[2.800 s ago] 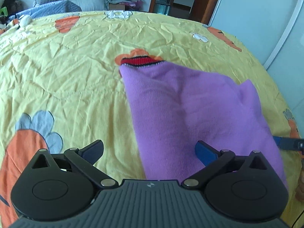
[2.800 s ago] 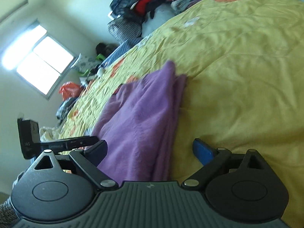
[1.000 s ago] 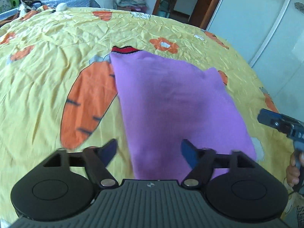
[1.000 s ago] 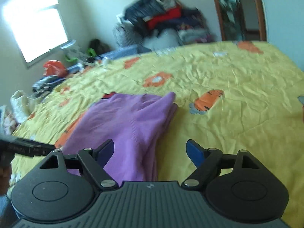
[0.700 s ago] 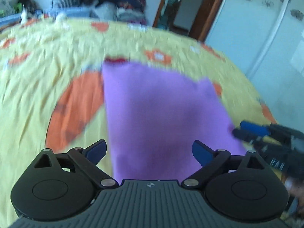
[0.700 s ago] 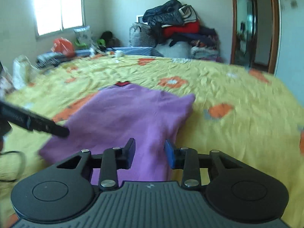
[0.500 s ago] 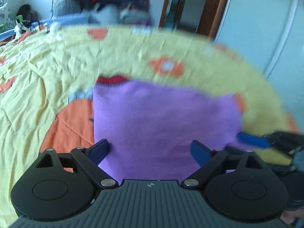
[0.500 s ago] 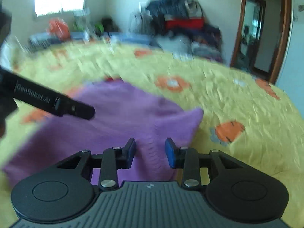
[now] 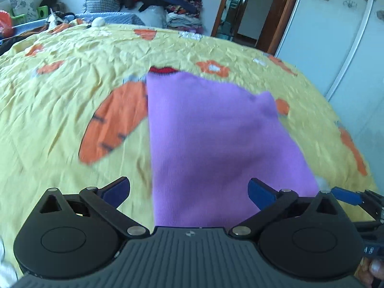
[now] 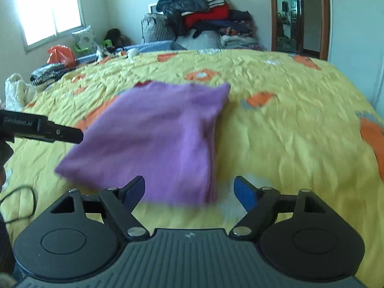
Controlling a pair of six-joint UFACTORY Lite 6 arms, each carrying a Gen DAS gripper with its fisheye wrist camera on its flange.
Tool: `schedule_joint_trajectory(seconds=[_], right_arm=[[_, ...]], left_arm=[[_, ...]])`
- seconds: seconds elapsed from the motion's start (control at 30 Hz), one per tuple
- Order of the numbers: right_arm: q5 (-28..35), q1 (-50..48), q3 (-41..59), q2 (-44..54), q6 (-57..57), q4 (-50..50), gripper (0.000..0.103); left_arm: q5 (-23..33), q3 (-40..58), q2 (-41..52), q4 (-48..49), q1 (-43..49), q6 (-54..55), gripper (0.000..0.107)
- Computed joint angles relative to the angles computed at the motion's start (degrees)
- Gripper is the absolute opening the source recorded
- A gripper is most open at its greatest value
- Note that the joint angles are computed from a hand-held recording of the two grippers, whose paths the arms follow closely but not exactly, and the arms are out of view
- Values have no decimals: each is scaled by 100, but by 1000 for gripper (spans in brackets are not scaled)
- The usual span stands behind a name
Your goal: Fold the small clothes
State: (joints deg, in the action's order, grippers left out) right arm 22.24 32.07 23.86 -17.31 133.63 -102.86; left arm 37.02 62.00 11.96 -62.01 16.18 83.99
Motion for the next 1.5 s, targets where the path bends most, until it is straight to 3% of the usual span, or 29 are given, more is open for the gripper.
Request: schedule_joint_trajectory(seconds=[0.07, 0.17, 0.3, 0.4, 0.53, 0.63, 0.73, 0.83, 0.9, 1.07, 1.23, 1.5], right_arm=[[333, 238, 23, 95, 317, -270, 81], [499, 7, 778, 1075, 281, -625, 81], [992, -164, 1651, 2474, -969, -11, 85], [719, -493, 1238, 2042, -352, -396, 92], [895, -129, 740, 1136, -659, 493, 92], [703, 314, 436, 548, -676, 930, 102], [1056, 992, 659, 788, -1185, 1885, 103], [1389, 1396, 876, 1300, -1266, 2215, 103], [1172, 1358, 844, 1478, -1037, 1976, 103], [1092, 1376, 825, 1699, -376, 1476, 103], [1036, 1390, 813, 1828, 208, 870, 103], [1147, 1472, 1007, 2118, 528, 590, 103]], left_arm=[[-18, -254, -154, -160, -54, 188, 103], [-439, -449, -216, -341, -410, 378, 103], [-1089, -485, 67, -82, -897, 118, 103], [-1334, -756, 4, -314, -953, 504, 103], [-1212, -916, -175, -222, -779, 501, 103], [-1131, -1132, -426, -121, -640, 458, 103], [-942, -1387, -642, 55, -390, 374, 103], [-949, -1715, -820, -2, -118, 515, 103], [-962, -1878, -919, -245, 16, 931, 103], [-1072, -1866, -949, -109, 5, 620, 103], [-1834, -2070, -1107, 193, -537, 223, 103], [-1920, -2084, -1095, 74, -598, 129, 103]])
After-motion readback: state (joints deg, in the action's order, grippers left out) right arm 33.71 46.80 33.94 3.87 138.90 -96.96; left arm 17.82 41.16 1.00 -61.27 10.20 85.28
